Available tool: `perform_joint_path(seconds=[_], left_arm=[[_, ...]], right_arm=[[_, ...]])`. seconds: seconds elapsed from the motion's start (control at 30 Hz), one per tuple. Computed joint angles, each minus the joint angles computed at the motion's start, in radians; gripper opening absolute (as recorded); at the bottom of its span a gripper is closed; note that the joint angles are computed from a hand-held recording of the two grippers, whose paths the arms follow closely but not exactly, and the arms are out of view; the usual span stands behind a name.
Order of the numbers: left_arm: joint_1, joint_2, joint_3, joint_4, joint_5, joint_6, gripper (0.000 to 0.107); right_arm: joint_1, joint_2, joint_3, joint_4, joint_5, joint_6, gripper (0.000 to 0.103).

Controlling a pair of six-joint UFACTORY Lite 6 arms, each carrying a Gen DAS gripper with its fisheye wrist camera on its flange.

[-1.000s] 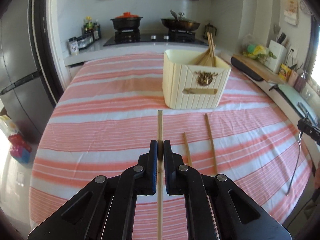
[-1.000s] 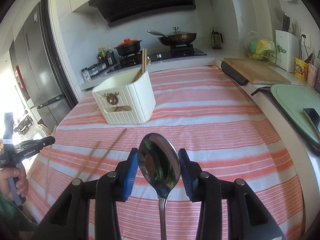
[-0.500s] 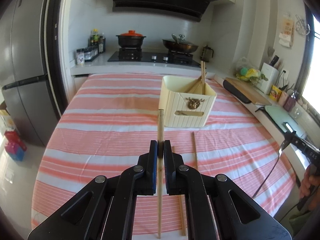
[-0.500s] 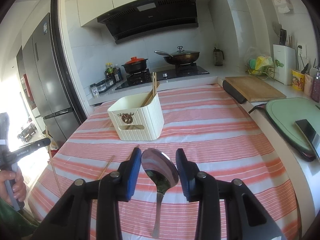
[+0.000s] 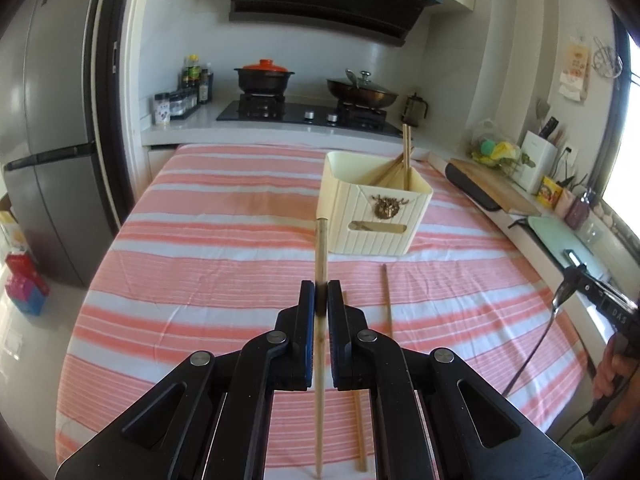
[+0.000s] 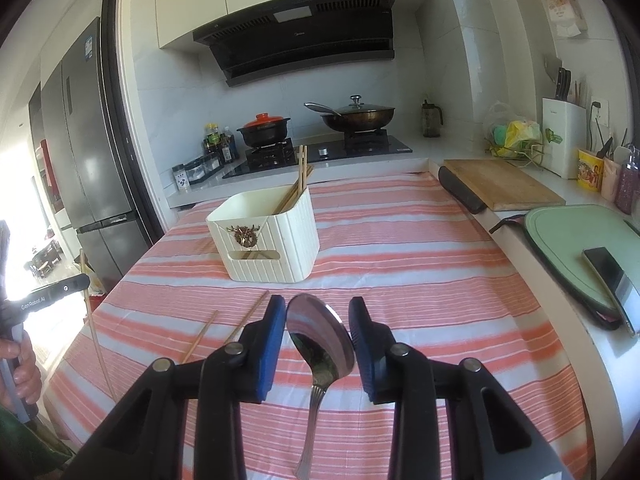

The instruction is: Organize utensils

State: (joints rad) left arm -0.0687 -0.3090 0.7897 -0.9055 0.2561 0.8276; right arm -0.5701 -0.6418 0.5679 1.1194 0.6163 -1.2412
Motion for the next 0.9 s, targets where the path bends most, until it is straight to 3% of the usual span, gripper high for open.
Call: perform_joint_path(seconds=[0.1, 0.17, 0.27, 0.53, 0.6, 0.67, 0.8, 0.9], left_arm=[[0.009, -0.002, 0.004, -0.013, 0.010, 0.012, 0.005], [0.008, -0.005, 0.006, -0.016, 0.009, 0.015, 0.005], [0.002, 0.000, 0.012, -0.016, 0.007, 0.015, 0.005], [0.001, 0.010, 0.012, -0.021, 0.004, 0.022, 0.005], [0.006, 0.012, 0.009, -0.026, 0.006, 0.031, 0.005], [0.011, 0.014, 0.004, -0.038, 0.005, 0.042, 0.005], [0.021, 0.024, -0.003, -0.108, 0.008, 0.102, 0.005], [0.012, 0.034, 0.000, -0.136, 0.006, 0.125, 0.005]], right_arm=[[0.019, -0.012, -0.002, -0.015, -0.016, 0.013, 0.030], [0.030, -0.023, -0.003, -0.026, -0.028, 0.023, 0.013], [0.060, -0.010, 0.010, -0.066, -0.051, 0.048, 0.003], [0.083, 0.016, 0.023, -0.147, -0.077, 0.112, 0.001], [0.076, 0.082, 0.062, -0.234, -0.099, 0.201, 0.015], [0.042, 0.142, 0.079, -0.274, -0.119, 0.235, 0.063], [0.029, 0.297, 0.091, -0.461, -0.208, 0.424, 0.065], [0.056, 0.456, 0.087, -0.373, -0.253, 0.398, 0.065]])
